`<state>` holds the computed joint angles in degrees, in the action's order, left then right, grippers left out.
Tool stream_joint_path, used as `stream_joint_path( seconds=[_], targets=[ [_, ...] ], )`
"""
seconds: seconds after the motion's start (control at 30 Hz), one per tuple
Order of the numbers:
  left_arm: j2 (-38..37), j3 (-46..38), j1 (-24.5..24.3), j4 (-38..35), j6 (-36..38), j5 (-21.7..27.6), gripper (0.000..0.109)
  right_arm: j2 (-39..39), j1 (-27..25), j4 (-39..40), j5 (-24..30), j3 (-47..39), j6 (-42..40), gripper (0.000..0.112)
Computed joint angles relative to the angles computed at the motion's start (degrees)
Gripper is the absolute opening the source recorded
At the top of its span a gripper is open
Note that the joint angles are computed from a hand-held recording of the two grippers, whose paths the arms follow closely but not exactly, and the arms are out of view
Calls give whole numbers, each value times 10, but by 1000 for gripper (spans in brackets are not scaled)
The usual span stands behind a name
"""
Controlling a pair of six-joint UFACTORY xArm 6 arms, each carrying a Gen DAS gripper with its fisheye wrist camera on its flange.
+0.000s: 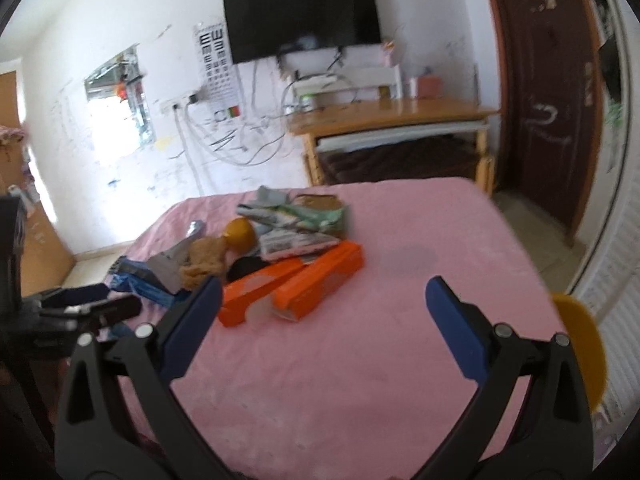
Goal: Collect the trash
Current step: 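Grasp the blue cloth with the left tool while the right tool approaches the orange boxes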
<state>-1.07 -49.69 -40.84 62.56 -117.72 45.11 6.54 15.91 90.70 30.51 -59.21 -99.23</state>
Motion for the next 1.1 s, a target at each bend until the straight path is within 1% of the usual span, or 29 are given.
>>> stream_joint_path(
  seconds=[0.07, 0.13, 0.2, 0.23, 0.27, 0.3, 0.4, 0.5, 0.6, 0.67, 0.7, 0.73, 0.77, 0.8, 0.87, 0.9, 0.93, 1.0, 1.1],
  targets=[
    [2, 4, 7, -22, 42, -16, 96, 21, 11, -47, -5, -22, 53, 97],
    [-2, 14, 14, -29, 51, -23, 94, 49, 15, -109, 7, -53, 123, 97],
    [-14, 35, 24, -46, 51, -33, 83, 73, 21, -152, 3, -79, 177, 97],
    [-17, 41, 27, -51, 52, -35, 80, 75, 24, -160, 0, -82, 189, 97],
    [-21, 50, 31, -59, 52, -39, 75, 82, 27, -168, -4, -89, 203, 97],
    [-26, 59, 34, -66, 54, -45, 73, 87, 28, -174, -5, -94, 211, 97],
    [-34, 75, 35, -67, 56, -48, 72, 100, 27, -189, -6, -107, 240, 97],
    [-45, 92, 40, -56, 61, -84, 72, 110, 22, -215, -5, -118, 273, 97],
    [-37, 84, 25, -46, 78, -80, 72, 111, 16, -212, -5, -115, 276, 97],
    [-26, 75, 21, -41, 92, -94, 71, 116, 15, -218, -10, -116, 285, 97],
    [-19, 70, 20, -39, 97, -95, 64, 117, 13, -223, -9, -116, 287, 97],
    [-11, 64, 17, -42, 102, -90, 61, 119, 13, -227, -11, -116, 289, 97],
    [-2, 54, 10, -39, 101, -67, 53, 122, 13, -227, -12, -117, 288, 97],
    [4, 46, 5, -37, 101, -50, 42, 123, 16, -228, -19, -117, 286, 97],
    [1, 49, 5, -34, 94, -42, 30, 122, 28, -227, -42, -109, 273, 96],
    [-1, 51, 7, -30, 86, -45, 27, 122, 33, -229, -50, -107, 269, 92],
    [-7, 58, 13, -23, 73, -55, 27, 122, 38, -232, -57, -104, 266, 88],
    [-11, 63, 16, -20, 65, -60, 27, 120, 51, -239, -73, -97, 257, 82],
    [-9, 62, 17, -12, 63, -60, 27, 120, 65, -242, -89, -94, 246, 80]
  ],
)
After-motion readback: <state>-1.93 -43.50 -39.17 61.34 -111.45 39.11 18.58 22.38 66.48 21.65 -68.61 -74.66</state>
